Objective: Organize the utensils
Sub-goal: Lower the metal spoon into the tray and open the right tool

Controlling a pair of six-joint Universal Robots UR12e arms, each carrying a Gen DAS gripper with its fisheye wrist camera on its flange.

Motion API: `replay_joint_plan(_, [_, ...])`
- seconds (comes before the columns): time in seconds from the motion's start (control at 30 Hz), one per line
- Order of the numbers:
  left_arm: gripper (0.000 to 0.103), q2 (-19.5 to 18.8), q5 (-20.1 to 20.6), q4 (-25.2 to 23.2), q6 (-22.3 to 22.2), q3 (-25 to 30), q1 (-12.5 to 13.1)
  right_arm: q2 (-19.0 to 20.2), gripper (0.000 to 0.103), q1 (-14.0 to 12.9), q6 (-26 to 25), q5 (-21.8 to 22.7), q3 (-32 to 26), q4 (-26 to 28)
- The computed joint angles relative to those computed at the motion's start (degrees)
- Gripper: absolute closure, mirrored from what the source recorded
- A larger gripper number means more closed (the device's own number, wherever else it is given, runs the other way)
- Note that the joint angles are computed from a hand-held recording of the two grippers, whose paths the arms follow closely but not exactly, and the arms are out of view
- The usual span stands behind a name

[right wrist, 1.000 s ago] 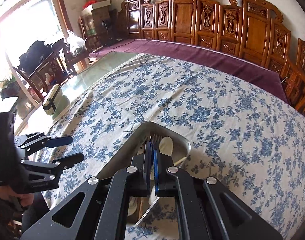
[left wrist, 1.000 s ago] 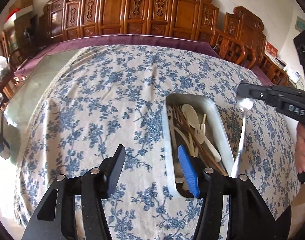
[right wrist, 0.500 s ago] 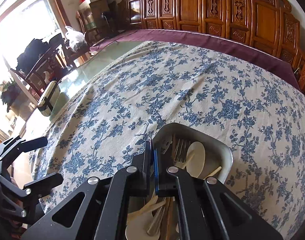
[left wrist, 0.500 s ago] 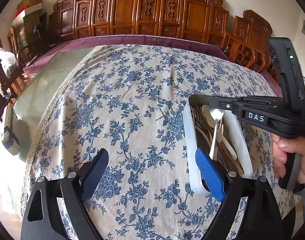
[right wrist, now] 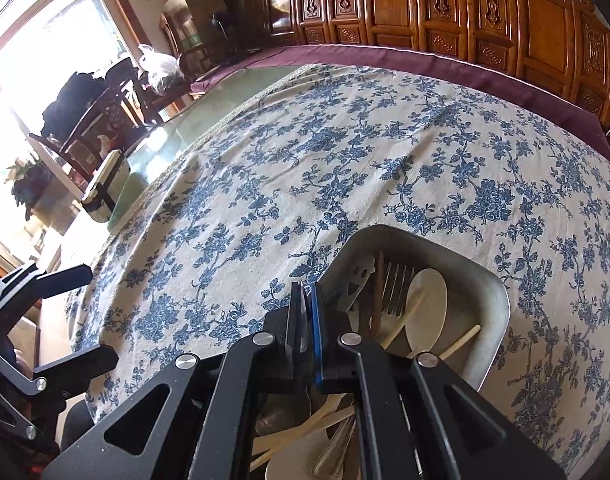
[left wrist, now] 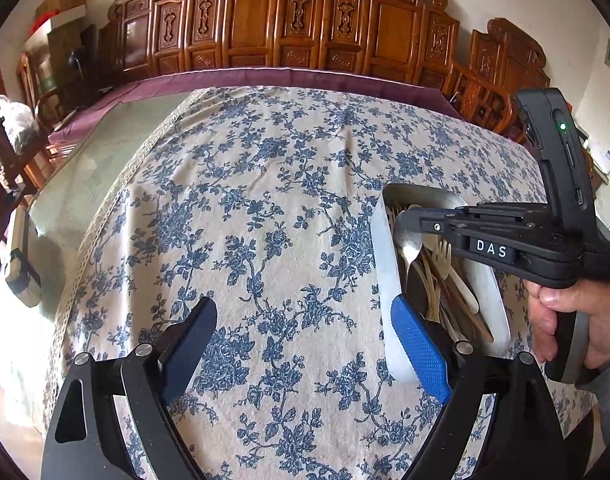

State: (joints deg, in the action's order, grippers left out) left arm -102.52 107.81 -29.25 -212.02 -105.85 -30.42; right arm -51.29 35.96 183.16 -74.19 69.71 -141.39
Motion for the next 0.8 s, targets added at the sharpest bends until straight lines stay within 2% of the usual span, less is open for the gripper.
replay_joint_plan(0.3, [0.018, -0.5, 0.7, -0.6, -0.2, 0.8, -0.8, -1.9, 0.095, -0.8, -0.1, -1.3, 2.8, -2.6])
replay_joint_plan(0.53, [0.018, -1.1, 1.5, 0.0, -0.6, 1.8, -2.3, -6.8, 0.095, -1.3, 0.9, -5.7, 10.5, -8.6])
replay_joint_plan(0.63, [0.017, -1.4, 2.0, 0.0, -0.7, 2.4, -3.0, -9.0, 0.078, -1.5, 1.2, -6.2, 13.8, -10.9])
replay_joint_plan(0.73, [0.01, -1.6, 3.1, 0.3, -1.2, 2.8, -3.9, -11.1, 0.069, -1.7, 2.3, -7.5, 16.8, -13.3])
replay_joint_plan(0.8, [0.008, -1.7, 3.9, 0.1, -1.7, 3.2, -4.6, -12.4, 0.06, -1.7, 3.0, -8.2, 18.5, -14.4])
